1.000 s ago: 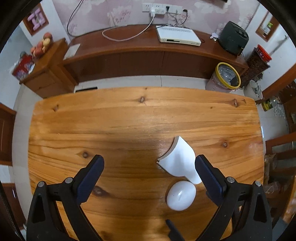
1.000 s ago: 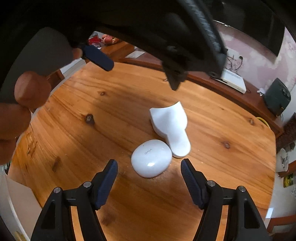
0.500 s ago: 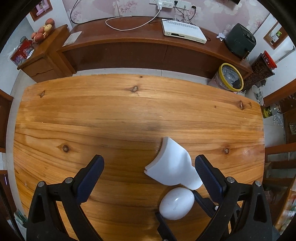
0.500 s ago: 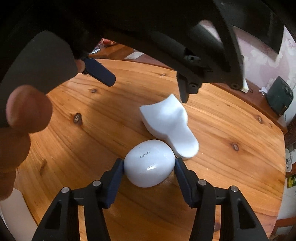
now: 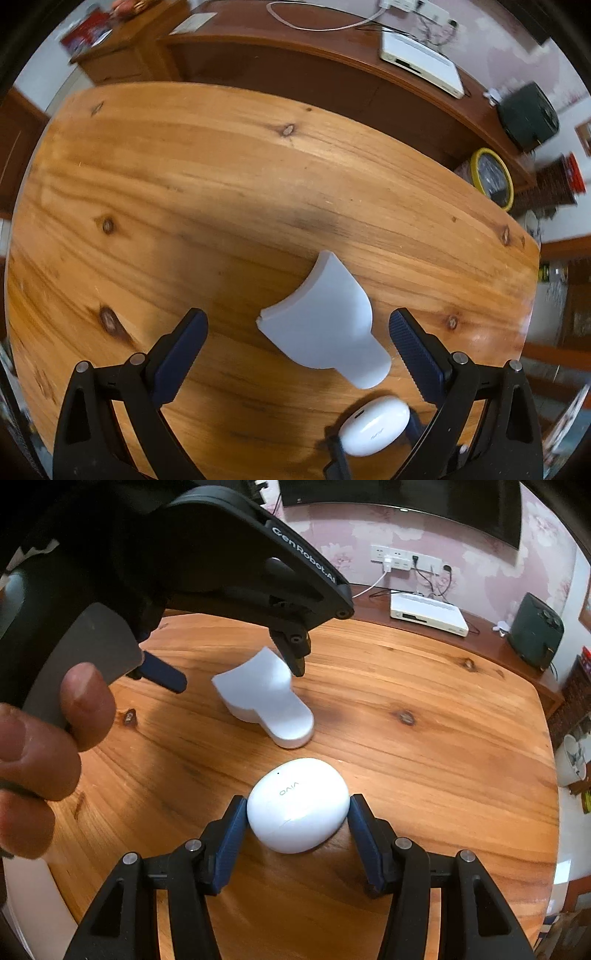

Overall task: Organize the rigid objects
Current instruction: 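Close the left tool on the white curved plastic piece, then carry the white curved piece and earbud case over the tray with both tools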

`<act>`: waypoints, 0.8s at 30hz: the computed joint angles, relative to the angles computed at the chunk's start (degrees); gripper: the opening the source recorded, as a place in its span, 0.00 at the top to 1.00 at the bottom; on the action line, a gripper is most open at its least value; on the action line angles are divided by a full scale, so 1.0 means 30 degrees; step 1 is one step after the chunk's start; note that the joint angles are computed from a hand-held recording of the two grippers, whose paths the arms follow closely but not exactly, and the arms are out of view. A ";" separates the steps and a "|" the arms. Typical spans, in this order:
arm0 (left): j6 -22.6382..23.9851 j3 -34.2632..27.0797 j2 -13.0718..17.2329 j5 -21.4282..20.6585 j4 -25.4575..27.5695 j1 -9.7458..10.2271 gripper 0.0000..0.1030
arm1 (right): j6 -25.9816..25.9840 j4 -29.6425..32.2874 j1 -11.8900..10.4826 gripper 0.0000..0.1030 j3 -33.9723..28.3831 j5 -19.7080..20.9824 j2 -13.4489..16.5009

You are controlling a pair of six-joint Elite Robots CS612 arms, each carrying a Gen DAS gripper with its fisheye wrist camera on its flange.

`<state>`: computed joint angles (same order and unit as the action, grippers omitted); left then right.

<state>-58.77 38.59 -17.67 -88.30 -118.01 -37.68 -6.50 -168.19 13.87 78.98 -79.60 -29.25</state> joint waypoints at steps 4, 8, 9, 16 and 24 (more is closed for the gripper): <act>-0.1742 -0.0240 0.0180 0.0162 0.0414 -0.0056 0.10 | 0.0277 -0.0405 0.0053 0.45 0.0327 -0.0091 -0.0089; -0.2456 -0.0062 0.0114 0.0641 0.0476 -0.0123 0.21 | 0.1016 -0.0823 0.0060 0.45 0.0736 0.0114 -0.0285; -0.2499 0.0060 0.0056 0.0702 0.0376 -0.0131 0.21 | 0.1039 -0.0884 0.0025 0.45 0.0767 0.0164 -0.0297; -0.1163 0.1486 -0.0548 0.1028 -0.1667 -0.0162 0.38 | 0.1239 -0.1363 -0.0217 0.45 0.0924 0.0587 -0.0310; 0.0394 0.3710 -0.1497 0.0131 -0.3955 0.0081 0.39 | 0.1153 -0.1623 -0.0316 0.45 0.1251 0.0719 -0.0493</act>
